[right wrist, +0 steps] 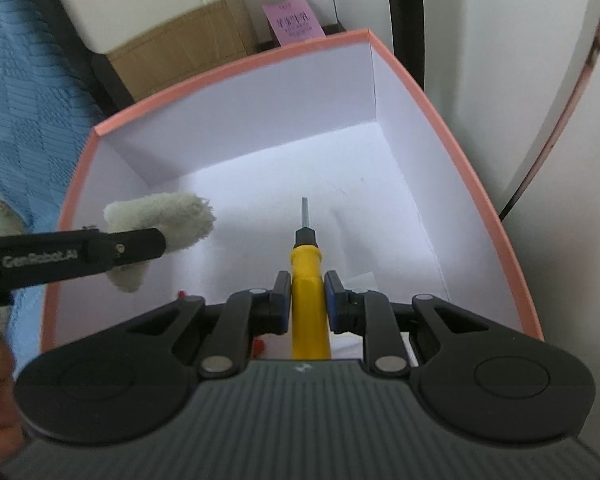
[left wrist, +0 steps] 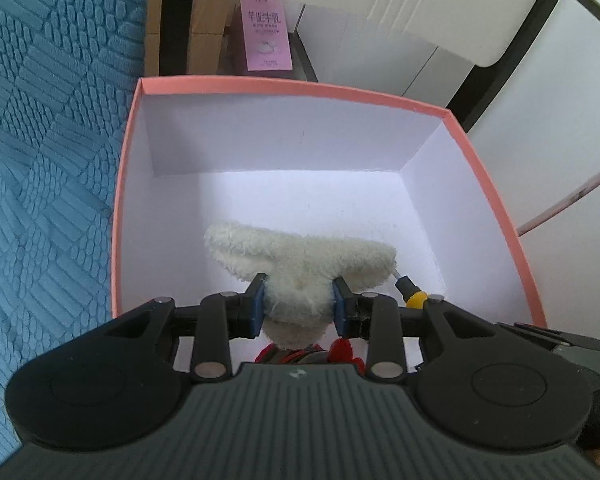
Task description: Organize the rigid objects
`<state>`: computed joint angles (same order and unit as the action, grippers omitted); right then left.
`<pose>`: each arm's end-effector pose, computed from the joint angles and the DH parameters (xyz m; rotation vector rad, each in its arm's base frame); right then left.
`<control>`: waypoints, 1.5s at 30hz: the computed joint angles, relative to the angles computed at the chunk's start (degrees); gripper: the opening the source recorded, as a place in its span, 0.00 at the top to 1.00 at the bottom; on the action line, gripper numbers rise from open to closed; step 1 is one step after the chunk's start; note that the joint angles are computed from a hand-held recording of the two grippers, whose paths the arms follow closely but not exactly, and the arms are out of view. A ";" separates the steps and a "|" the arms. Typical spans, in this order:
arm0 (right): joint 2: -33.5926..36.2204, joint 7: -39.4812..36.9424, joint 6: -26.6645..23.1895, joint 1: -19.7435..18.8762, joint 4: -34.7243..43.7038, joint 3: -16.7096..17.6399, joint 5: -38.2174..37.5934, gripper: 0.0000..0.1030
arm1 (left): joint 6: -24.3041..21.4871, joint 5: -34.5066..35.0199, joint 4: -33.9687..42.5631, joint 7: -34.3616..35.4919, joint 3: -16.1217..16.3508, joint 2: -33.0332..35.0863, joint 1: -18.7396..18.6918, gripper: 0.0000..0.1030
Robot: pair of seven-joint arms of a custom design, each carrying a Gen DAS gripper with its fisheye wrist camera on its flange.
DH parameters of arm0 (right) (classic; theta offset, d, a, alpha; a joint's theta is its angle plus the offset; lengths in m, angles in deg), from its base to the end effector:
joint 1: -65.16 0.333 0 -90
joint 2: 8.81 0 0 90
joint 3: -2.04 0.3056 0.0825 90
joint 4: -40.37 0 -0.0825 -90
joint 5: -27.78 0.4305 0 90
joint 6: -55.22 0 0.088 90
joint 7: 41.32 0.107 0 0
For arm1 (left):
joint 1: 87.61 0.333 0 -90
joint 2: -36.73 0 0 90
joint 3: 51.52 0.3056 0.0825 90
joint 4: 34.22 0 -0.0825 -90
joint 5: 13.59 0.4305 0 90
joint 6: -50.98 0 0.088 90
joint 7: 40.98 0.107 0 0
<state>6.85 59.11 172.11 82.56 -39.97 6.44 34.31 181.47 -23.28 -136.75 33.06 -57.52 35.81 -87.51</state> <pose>0.6678 0.2663 0.5744 -2.0989 1.7893 -0.0873 0.6408 -0.0707 0.5831 -2.2870 1.7728 -0.7427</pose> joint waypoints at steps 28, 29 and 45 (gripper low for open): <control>-4.94 2.22 1.54 0.54 -1.14 0.10 -1.12 0.78 | 4.72 -1.12 -7.26 0.17 0.71 -10.65 -0.77 0.56; -5.65 2.30 1.75 0.57 -1.41 0.13 -1.21 0.78 | 4.79 -1.24 -7.58 0.31 0.79 -11.61 -0.89 0.56; -17.56 5.99 5.36 2.12 -7.97 1.50 -3.76 0.78 | 5.64 -1.11 -16.38 0.71 1.97 -27.74 -2.87 0.56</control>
